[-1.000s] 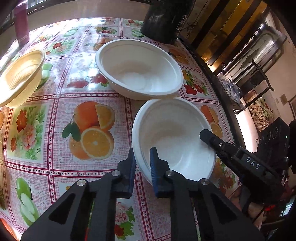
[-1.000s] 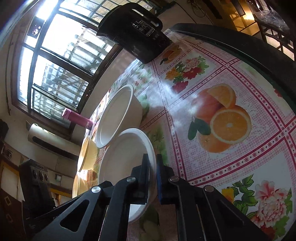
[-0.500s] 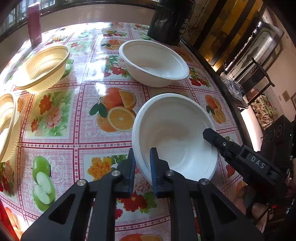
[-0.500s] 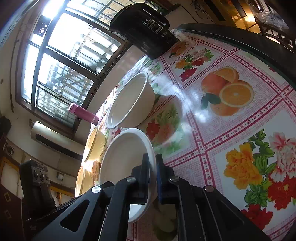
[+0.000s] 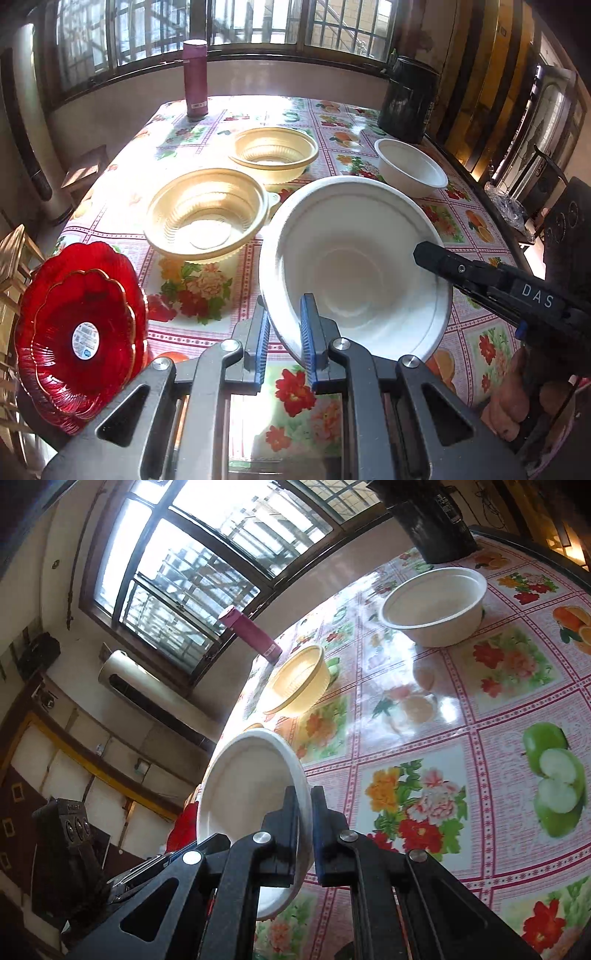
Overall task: Organize plates and bowls
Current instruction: 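Lift the white bowl and carry it over the red plate stack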
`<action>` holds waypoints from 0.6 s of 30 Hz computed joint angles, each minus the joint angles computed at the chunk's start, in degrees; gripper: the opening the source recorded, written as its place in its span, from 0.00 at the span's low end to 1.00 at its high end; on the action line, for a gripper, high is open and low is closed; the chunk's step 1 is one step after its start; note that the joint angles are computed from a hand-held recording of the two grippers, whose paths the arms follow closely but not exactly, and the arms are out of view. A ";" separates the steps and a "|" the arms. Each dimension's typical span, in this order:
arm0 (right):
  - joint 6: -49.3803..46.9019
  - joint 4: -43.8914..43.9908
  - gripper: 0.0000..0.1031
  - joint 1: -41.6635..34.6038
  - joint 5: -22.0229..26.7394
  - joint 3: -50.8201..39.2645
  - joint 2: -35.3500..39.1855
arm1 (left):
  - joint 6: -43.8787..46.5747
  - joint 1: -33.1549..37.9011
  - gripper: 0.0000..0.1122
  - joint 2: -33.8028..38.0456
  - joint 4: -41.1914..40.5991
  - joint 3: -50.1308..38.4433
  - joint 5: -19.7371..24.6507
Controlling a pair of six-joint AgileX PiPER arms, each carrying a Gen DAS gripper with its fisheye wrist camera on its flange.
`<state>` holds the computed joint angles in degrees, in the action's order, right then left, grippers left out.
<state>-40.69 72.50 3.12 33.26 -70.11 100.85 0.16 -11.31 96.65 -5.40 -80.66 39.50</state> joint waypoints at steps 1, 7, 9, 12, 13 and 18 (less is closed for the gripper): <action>1.38 -1.06 0.07 2.47 -0.90 -0.97 -0.14 | 1.05 1.77 0.13 -1.64 -0.48 1.39 -0.47; 16.25 -15.46 0.07 15.96 -4.82 -11.61 3.97 | 7.44 13.11 0.13 -8.13 -3.08 7.38 -2.05; 22.30 -21.32 0.07 19.81 -4.88 -16.84 6.94 | 9.55 16.81 0.13 -8.73 -4.66 8.53 -2.45; 30.31 -30.34 0.07 24.40 -4.35 -23.73 11.45 | 11.28 21.10 0.13 -8.65 -5.05 9.82 -3.50; 33.01 -33.35 0.08 25.78 -4.15 -25.66 12.74 | 11.51 22.17 0.13 -8.16 -5.16 9.89 -3.64; 43.81 -45.74 0.08 30.95 -0.96 -36.94 20.82 | 10.93 25.95 0.13 -6.14 -3.04 10.77 -5.16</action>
